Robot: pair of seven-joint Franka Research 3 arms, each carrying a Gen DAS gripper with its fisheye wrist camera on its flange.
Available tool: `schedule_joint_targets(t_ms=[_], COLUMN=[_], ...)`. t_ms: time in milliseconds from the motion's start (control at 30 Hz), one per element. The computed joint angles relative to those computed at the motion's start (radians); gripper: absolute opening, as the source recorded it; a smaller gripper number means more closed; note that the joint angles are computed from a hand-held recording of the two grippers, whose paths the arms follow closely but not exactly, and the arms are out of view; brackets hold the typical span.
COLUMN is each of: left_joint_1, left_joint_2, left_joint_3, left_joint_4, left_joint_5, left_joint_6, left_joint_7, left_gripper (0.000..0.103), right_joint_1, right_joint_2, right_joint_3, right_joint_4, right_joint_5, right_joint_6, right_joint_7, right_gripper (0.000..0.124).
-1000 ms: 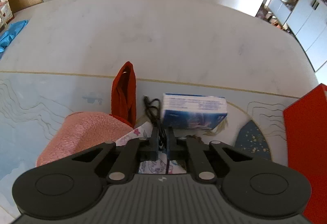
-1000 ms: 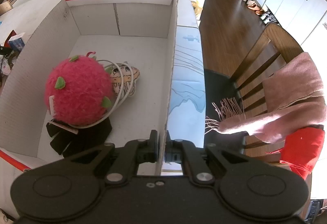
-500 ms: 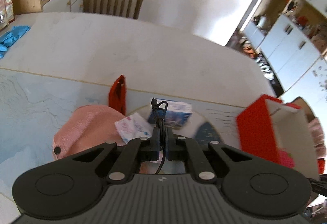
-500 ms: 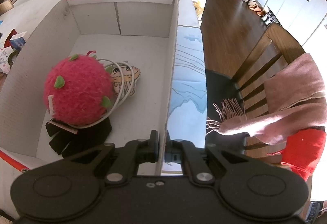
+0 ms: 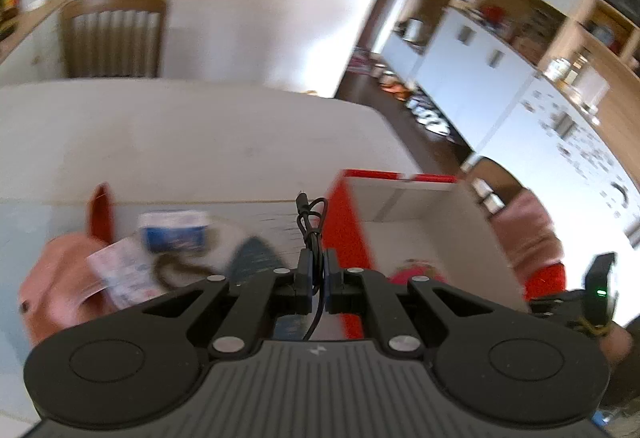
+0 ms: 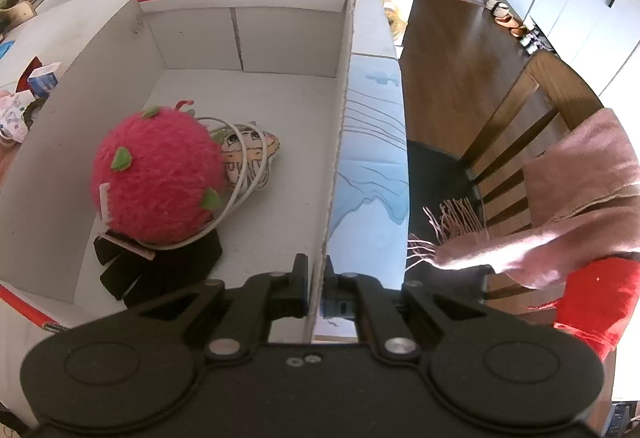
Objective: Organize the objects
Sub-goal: 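Carry the black cable with the left gripper and lower it into the box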
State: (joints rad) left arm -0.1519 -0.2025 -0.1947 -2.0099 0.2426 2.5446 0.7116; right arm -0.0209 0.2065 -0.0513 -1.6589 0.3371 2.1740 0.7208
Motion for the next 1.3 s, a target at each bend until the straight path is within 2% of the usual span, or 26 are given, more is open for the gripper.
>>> schedule_joint_targets(t_ms=[333,433,533,933,1167,1300], left_joint_1=[-0.059,-0.077,-0.089,-0.150,-0.163,-0.155], left_joint_2=[0.267,0.364,0.459,0.753,0.864,0.892], left_joint_3=[-0.028,-0.028,-0.034,0.004,0.017,0.017], left_joint_4=[0.304,0.415,0.529,0.911,1.042,1.072], left_joint_5=[0.019,0.021,0.005,0.030,-0.007,-0.044], left_joint_6=[-0.031,-0.053,-0.082,-0.318,-0.446,-0.488], left_joint_7=[0.101,0.149,0.250,0.522,0.578,0.571], left_gripper=[0.004,0.004,0.004,0.004,0.004,0.004], right_joint_1=[-0.007,-0.008,-0.009,-0.013,-0.013,-0.012], right_joint_2=[0.005,0.011,0.016,0.015,0.024,0.023], right_joint_3=[0.003,0.004,0.004,0.003,0.002,0.002], right_joint_4=[0.007,0.014,0.020,0.020,0.031,0.032], right_joint_5=[0.021,0.024,0.027,0.036,0.034,0.032], right_joint_6=[-0.010,-0.011,-0.014,-0.031,-0.043,-0.045], right_joint_7=[-0.032,-0.039,-0.043,-0.039,-0.017,-0.009], right_gripper=[0.005,0.005,0.005,0.005,0.006,0.006])
